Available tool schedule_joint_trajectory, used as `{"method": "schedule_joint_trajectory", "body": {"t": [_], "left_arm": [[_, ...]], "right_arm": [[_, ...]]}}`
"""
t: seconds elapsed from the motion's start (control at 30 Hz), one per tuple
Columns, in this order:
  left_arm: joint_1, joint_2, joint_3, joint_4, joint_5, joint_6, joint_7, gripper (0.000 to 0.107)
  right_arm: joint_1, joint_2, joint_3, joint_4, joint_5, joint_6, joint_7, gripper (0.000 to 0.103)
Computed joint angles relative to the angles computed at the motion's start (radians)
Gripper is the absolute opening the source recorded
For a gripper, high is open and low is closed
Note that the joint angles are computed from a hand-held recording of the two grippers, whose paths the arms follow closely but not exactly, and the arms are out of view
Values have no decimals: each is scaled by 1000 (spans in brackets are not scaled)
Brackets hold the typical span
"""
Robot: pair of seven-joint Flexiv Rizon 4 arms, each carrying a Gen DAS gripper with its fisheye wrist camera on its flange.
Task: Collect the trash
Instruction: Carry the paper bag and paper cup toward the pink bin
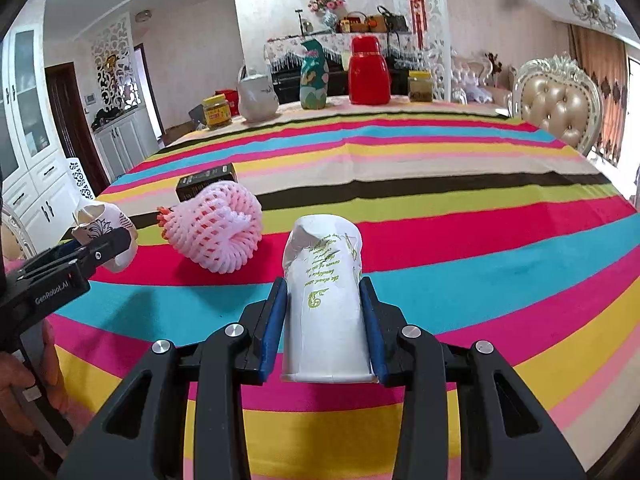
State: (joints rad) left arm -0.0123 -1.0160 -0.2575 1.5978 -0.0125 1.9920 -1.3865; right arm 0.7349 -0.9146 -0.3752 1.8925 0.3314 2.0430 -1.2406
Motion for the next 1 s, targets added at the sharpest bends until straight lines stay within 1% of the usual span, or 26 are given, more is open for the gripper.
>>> {"method": "schedule_joint_trajectory", "body": {"t": [0.17, 0.3, 0.37, 0.47, 0.57, 0.63, 0.77, 0.83, 1.0], "left_arm": [[-25, 29, 26, 41, 2, 36, 1, 66], [-44, 48, 50, 83, 0, 78, -4, 66], [-42, 56, 51, 104, 7, 96, -9, 66], [-51, 65, 65, 124, 6, 118, -10, 66], [-46, 76, 71, 152, 10, 145, -18, 66], [-39, 84, 71, 174, 15, 160, -27, 66], [-13, 99, 67, 214, 33, 181, -49, 66], [-13, 107, 77, 232, 34, 200, -56, 66], [11, 126, 88, 282, 53, 244, -79, 66]], "right_arm": [[23, -11, -16, 2, 25, 33, -20, 36], [19, -13, 2, 1, 35, 77, -55, 36], [16, -12, 17, 2, 39, 103, -82, 36], [-25, 3, 81, 4, 14, 144, -122, 36], [-28, 2, 102, -5, 27, 163, -166, 37], [-61, 11, 148, -3, 3, 183, -183, 36], [-88, 25, 192, -2, -7, 199, -215, 37], [-100, 34, 213, 2, -16, 200, -225, 37], [-101, 56, 242, 11, -25, 211, -250, 37]]}}
